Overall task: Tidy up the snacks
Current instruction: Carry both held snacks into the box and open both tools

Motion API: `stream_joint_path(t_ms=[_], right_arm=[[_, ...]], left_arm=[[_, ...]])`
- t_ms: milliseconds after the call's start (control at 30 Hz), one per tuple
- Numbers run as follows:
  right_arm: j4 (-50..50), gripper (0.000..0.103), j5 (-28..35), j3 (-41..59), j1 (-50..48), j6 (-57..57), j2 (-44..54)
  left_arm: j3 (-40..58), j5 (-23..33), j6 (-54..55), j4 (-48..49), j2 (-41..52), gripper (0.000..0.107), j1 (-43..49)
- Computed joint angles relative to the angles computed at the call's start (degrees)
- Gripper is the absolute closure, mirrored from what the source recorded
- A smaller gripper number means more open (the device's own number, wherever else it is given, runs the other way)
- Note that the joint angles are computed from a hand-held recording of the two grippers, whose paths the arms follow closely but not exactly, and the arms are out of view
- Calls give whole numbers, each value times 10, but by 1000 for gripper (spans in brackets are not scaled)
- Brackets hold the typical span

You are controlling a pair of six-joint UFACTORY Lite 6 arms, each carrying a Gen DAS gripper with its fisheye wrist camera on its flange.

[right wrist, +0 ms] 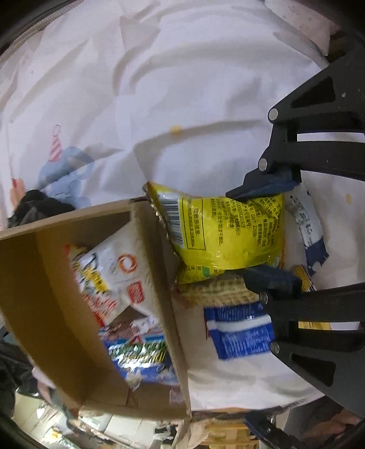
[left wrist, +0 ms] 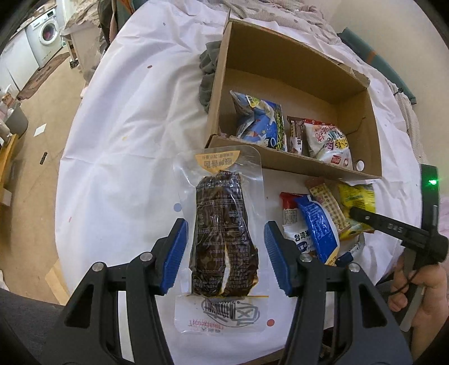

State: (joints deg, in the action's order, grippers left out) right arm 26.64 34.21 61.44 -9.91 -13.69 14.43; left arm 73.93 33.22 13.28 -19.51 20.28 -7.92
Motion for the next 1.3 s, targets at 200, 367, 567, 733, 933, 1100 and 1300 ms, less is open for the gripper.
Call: stream_joint_path(t_ms=[200, 367, 567, 733, 933, 1100, 1300], right_arm=[[63, 61, 29, -42, -49, -61, -68], [146, 61, 44, -105, -78, -139, -159], [224, 61, 60, -124, -71, -206, -214], [277, 61, 69, -122, -66, -242, -221], [307, 61, 58, -116, -46, -259, -233], [326, 61, 59, -102, -40, -270, -224], [336, 61, 53, -76, -33, -272, -197]], left_arm=[[-13, -15, -16, 15, -9, 55, 3], [-24, -30, -32, 32, -19, 55, 3], [-37, -49, -67, 71, -22, 55, -5], [-33, -49, -65, 73, -35, 55, 5], [-16, -34, -67, 84, -72, 55, 12], [19, -25, -74, 92, -84, 55, 11], [106, -17, -82, 105, -38, 55, 0]])
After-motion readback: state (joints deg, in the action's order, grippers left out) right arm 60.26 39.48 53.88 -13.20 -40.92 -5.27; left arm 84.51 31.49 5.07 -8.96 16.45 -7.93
